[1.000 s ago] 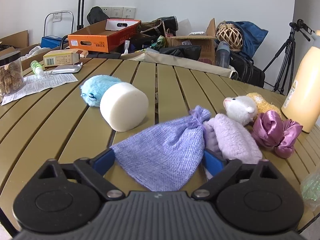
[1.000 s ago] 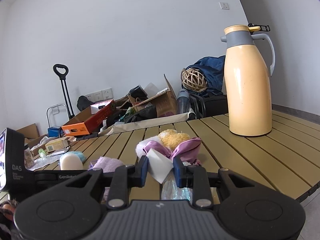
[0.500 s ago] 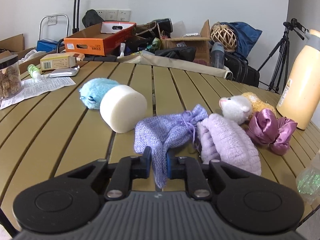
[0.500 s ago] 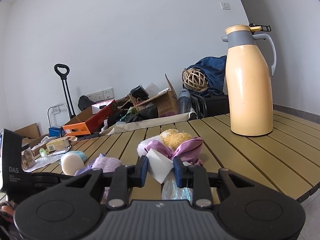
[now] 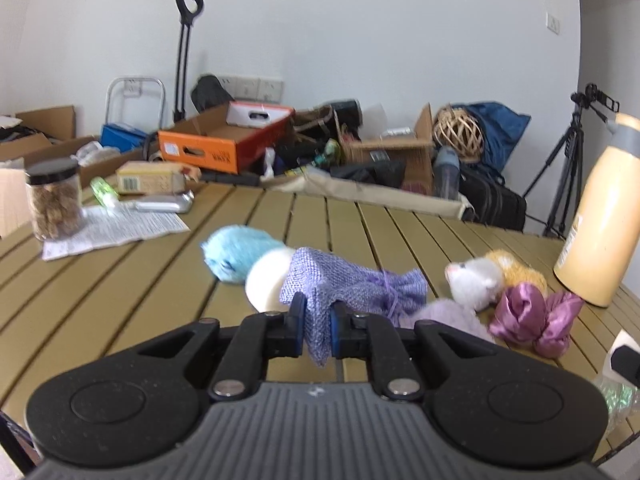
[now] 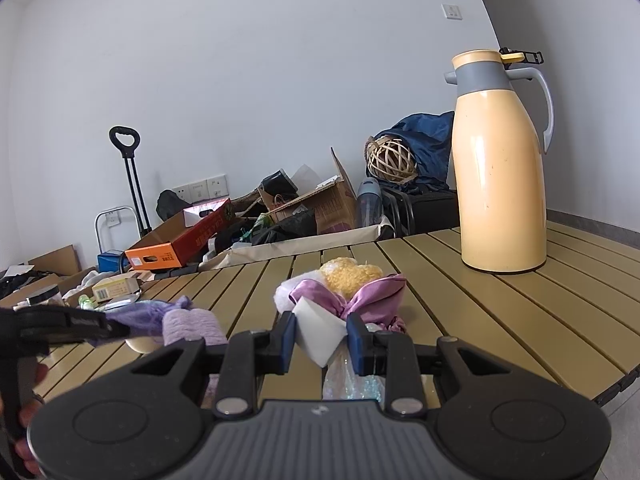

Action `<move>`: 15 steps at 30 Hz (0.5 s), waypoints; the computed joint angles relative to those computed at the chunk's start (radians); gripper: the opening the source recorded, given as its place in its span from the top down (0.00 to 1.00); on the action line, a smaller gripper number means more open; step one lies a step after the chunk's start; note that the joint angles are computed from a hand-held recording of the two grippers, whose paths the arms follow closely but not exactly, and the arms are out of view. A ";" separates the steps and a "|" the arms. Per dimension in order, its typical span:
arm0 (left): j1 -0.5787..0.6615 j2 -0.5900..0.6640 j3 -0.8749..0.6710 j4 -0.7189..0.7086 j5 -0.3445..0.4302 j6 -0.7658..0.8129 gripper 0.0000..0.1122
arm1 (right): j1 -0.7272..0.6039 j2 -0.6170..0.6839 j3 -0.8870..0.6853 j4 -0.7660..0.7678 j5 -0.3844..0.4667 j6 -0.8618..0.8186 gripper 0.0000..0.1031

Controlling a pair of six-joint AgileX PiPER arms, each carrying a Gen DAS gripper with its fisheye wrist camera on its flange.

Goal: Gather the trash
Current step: 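Lift the purple bag with the left tool while the right tool carries the paper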

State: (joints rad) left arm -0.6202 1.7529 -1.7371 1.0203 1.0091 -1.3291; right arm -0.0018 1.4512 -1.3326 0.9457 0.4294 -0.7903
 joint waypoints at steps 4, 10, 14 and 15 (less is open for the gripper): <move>-0.020 -0.031 0.034 0.076 0.030 -0.052 0.89 | -0.003 -0.007 0.007 0.012 0.005 -0.017 0.74; -0.042 -0.064 0.060 0.115 0.035 -0.067 0.89 | -0.003 -0.014 0.014 0.034 0.006 -0.041 0.74; -0.055 -0.078 0.073 0.125 0.029 -0.072 0.89 | 0.001 -0.016 0.018 0.038 0.008 -0.051 0.74; -0.059 -0.082 0.077 0.122 0.024 -0.068 0.89 | 0.003 -0.017 0.018 0.039 0.009 -0.053 0.74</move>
